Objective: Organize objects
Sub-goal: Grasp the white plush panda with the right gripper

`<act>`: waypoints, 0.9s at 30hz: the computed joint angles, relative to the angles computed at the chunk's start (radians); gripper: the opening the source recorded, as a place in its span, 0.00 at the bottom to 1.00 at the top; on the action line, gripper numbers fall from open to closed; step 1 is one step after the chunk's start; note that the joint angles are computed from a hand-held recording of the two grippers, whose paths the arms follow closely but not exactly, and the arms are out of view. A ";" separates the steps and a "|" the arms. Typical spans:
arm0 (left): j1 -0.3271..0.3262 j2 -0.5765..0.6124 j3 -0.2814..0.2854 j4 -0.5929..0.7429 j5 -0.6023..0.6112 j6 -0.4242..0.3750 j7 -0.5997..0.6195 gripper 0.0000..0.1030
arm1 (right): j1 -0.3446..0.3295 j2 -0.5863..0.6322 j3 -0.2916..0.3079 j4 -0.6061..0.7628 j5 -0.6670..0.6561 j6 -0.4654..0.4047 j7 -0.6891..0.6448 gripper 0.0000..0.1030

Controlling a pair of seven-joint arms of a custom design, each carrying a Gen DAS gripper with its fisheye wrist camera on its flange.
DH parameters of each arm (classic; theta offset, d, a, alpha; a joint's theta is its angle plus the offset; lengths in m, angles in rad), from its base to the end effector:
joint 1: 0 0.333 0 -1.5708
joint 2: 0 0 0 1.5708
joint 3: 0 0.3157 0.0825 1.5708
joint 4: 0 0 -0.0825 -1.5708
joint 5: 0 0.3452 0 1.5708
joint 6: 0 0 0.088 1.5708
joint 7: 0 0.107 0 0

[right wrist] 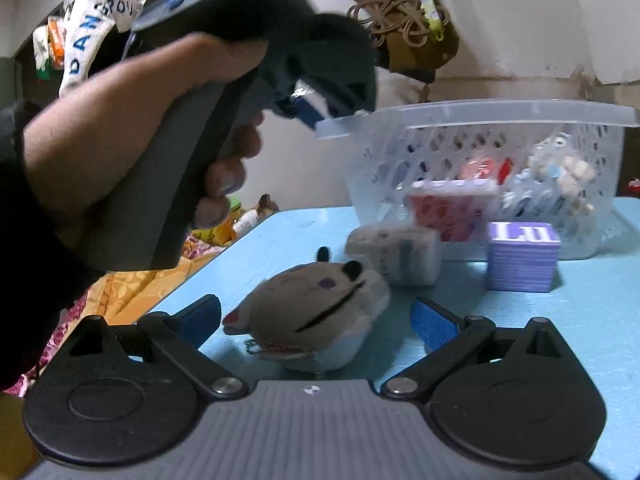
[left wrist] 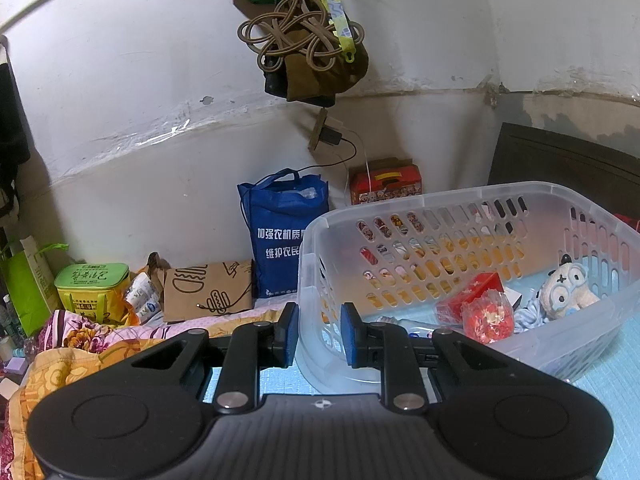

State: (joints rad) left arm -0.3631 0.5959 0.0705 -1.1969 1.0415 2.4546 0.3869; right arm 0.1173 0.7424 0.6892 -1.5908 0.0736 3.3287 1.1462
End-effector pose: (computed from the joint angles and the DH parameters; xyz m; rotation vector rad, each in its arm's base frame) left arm 0.6991 -0.2279 0.5227 -1.6642 1.3000 -0.6397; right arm 0.5921 0.3968 0.4234 -1.8242 0.8205 -0.3801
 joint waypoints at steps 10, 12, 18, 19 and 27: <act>0.000 -0.004 -0.001 -0.005 0.002 0.000 0.001 0.25 | -0.113 0.013 0.109 -0.039 -0.001 0.007 -0.074 0.73; 0.000 -0.004 -0.001 -0.005 0.001 0.000 0.001 0.25 | -0.186 0.004 0.162 -0.085 -0.036 0.035 -0.071 0.73; -0.001 -0.005 -0.001 -0.007 0.003 -0.001 0.000 0.25 | -0.352 -0.001 0.255 -0.172 -0.158 0.106 -0.005 0.73; 0.001 -0.005 -0.001 -0.006 0.002 0.000 0.001 0.25 | -0.377 0.005 0.272 -0.178 -0.178 0.106 0.010 0.73; -0.003 -0.003 0.000 0.002 0.001 -0.010 -0.002 0.25 | -0.453 -0.010 0.278 -0.225 -0.284 0.155 0.113 0.73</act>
